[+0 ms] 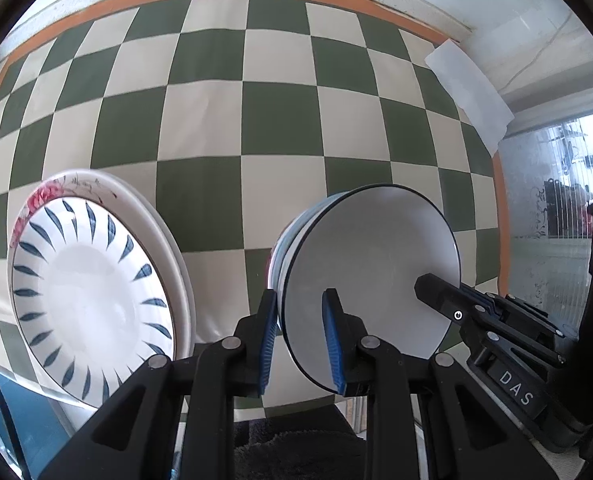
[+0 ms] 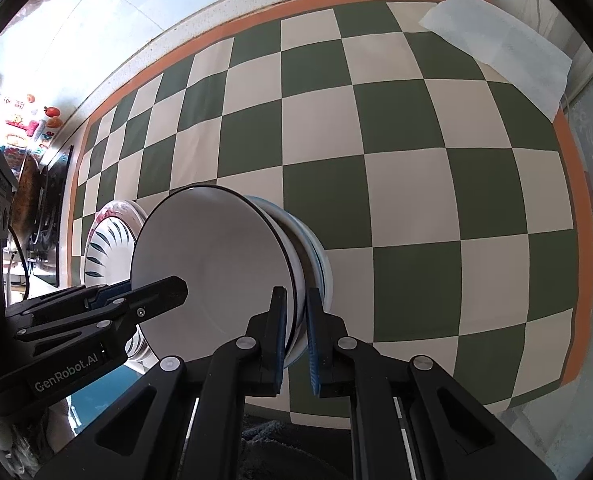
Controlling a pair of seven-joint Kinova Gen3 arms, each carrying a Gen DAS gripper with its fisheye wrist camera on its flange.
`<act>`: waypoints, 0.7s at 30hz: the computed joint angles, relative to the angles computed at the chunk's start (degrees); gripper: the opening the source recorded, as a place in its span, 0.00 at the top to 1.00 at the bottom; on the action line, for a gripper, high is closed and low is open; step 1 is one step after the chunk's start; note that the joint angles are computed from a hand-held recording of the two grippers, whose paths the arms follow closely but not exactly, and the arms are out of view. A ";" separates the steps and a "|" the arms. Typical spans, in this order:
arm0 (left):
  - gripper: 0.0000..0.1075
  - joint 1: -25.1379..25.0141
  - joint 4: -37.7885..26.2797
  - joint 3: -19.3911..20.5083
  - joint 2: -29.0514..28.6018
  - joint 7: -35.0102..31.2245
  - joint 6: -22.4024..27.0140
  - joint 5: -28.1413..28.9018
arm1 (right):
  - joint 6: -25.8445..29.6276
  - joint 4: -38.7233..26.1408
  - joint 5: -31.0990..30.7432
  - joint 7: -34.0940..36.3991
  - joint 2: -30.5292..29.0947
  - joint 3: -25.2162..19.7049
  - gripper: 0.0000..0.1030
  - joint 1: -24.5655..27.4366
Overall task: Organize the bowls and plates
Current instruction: 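Lower the nested bowls into the last plain white bowl, then open both grippers and raise them off the bowl stack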
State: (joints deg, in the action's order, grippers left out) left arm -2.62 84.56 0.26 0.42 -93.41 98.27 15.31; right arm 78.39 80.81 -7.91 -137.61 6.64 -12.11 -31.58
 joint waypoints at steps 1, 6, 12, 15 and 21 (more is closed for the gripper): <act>0.81 -0.08 0.09 -0.09 -0.05 0.07 0.09 0.16 | -0.43 0.43 -0.10 -0.20 -0.33 0.07 0.89 0.08; 0.81 -0.43 0.38 -0.39 -0.27 -0.12 0.34 0.42 | -1.52 1.53 -0.50 -0.75 -1.33 0.08 0.88 0.59; 0.81 -0.01 -0.42 0.00 -1.58 -0.01 0.47 -0.56 | -0.02 0.44 0.80 -1.09 -1.32 -0.32 0.86 -0.02; 0.80 1.63 -1.97 1.41 -3.13 0.72 0.32 -4.36 | 1.83 -1.03 3.33 -2.21 -1.62 -0.86 0.86 -1.21; 0.67 2.98 -3.70 1.14 -7.56 -1.58 0.45 -6.82 | 7.45 -5.17 9.53 -4.46 -2.42 -2.60 0.77 -4.93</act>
